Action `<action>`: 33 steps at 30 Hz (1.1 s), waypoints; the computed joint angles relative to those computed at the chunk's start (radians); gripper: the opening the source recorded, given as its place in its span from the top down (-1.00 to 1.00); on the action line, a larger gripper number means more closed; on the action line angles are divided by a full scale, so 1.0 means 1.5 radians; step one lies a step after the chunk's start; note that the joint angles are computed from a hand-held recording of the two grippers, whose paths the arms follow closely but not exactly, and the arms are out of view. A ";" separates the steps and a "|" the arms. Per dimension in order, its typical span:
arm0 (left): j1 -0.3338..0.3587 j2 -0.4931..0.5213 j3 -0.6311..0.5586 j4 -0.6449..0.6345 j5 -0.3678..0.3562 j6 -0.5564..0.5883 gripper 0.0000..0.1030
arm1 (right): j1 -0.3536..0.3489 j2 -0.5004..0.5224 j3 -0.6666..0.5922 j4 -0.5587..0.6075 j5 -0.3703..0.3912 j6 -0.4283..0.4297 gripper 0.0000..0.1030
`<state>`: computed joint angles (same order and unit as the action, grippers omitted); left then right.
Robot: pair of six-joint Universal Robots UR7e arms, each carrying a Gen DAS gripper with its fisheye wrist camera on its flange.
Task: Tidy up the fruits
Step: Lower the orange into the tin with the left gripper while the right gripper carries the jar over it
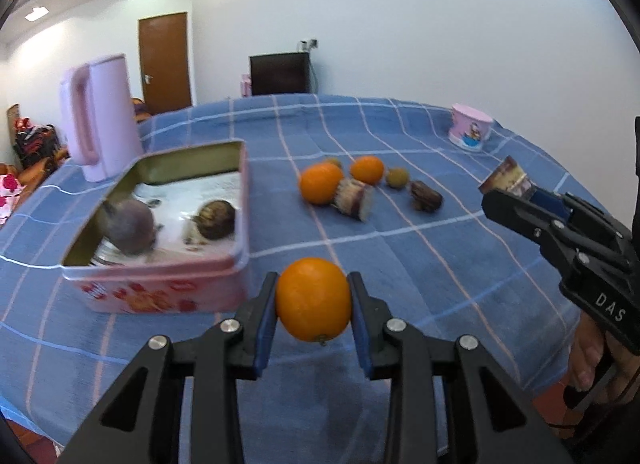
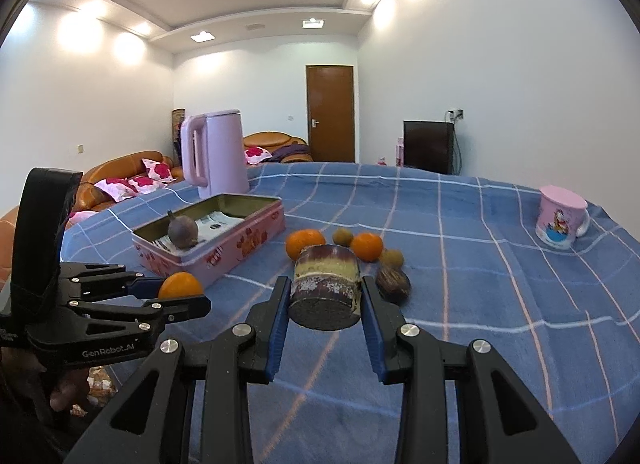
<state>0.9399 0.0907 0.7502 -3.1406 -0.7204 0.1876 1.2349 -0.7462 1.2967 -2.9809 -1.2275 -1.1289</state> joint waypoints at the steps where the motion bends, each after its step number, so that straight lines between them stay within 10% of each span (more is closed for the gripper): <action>1: 0.000 -0.002 0.002 -0.008 0.003 0.003 0.32 | 0.003 0.001 -0.002 0.002 0.000 -0.003 0.30; 33: 0.045 -0.010 -0.072 -0.084 0.090 0.061 0.32 | 0.099 0.092 -0.109 0.116 -0.038 -0.082 0.30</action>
<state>1.0081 0.0758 0.6427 -3.2663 -0.5852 0.2794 1.3834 -0.6083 1.1325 -2.8065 -1.2840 -1.2515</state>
